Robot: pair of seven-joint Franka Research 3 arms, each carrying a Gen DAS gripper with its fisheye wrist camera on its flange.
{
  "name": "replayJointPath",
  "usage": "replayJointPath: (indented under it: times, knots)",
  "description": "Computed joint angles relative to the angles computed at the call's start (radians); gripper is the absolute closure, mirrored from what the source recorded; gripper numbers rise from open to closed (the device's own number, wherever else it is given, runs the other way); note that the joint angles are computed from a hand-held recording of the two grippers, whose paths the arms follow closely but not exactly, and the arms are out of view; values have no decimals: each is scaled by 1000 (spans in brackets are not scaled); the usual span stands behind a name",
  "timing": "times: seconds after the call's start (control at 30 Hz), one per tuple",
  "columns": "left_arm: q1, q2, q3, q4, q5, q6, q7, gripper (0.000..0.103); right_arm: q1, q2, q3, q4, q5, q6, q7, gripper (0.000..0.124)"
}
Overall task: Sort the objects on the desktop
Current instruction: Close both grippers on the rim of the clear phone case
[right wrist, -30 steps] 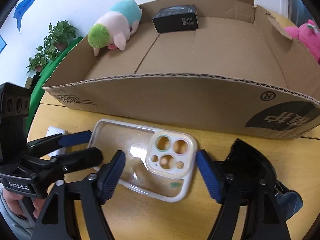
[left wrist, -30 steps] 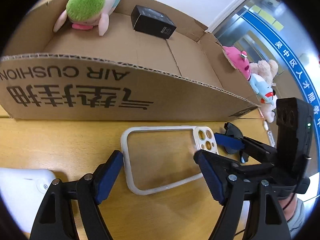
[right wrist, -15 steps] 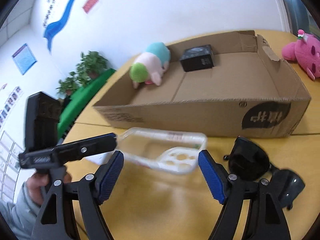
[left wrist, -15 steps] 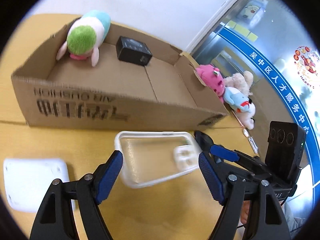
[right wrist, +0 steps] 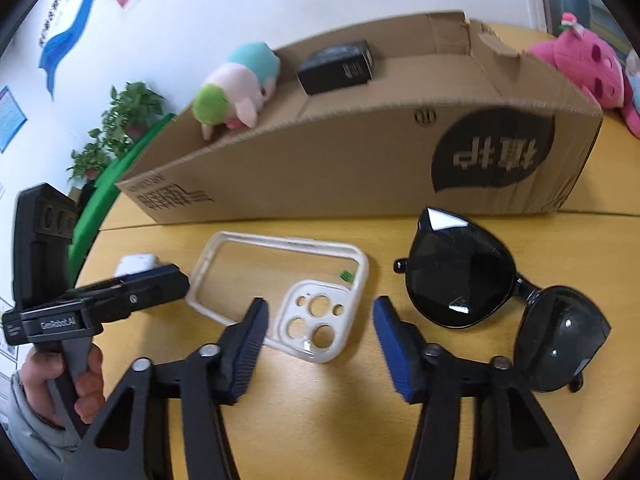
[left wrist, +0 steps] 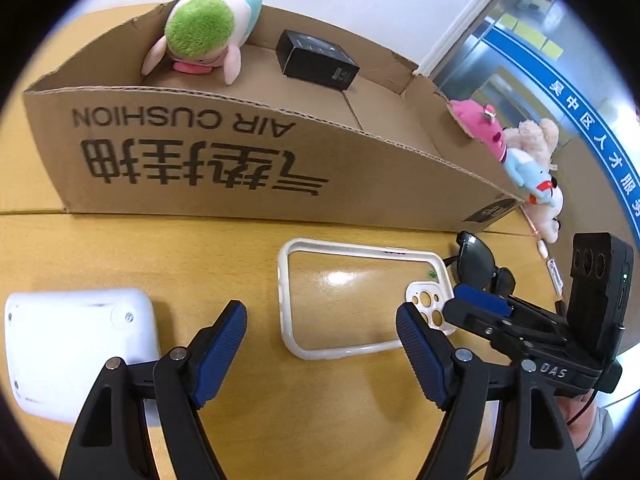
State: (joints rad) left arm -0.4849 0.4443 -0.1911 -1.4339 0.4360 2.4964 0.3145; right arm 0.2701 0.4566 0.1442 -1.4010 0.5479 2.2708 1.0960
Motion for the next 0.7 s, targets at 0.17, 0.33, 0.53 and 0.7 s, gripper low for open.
replayJointPath:
  times: [0.17, 0.33, 0.53, 0.7]
  knots:
    - [-1, 21, -5, 29, -17, -49, 34, 75, 25, 16, -13, 13, -59, 15, 23, 88]
    - [-10, 6, 4, 14, 4, -89, 19, 93, 39, -1, -23, -17, -103, 58, 45, 100]
    - [-29, 8, 11, 42, 41, -168, -3, 94, 50, -5, -24, -22, -140, 70, 64, 107]
    - [-31, -40, 12, -14, 79, -139, -56, 97, 35, -25, -10, -48, -103, 89, 45, 112]
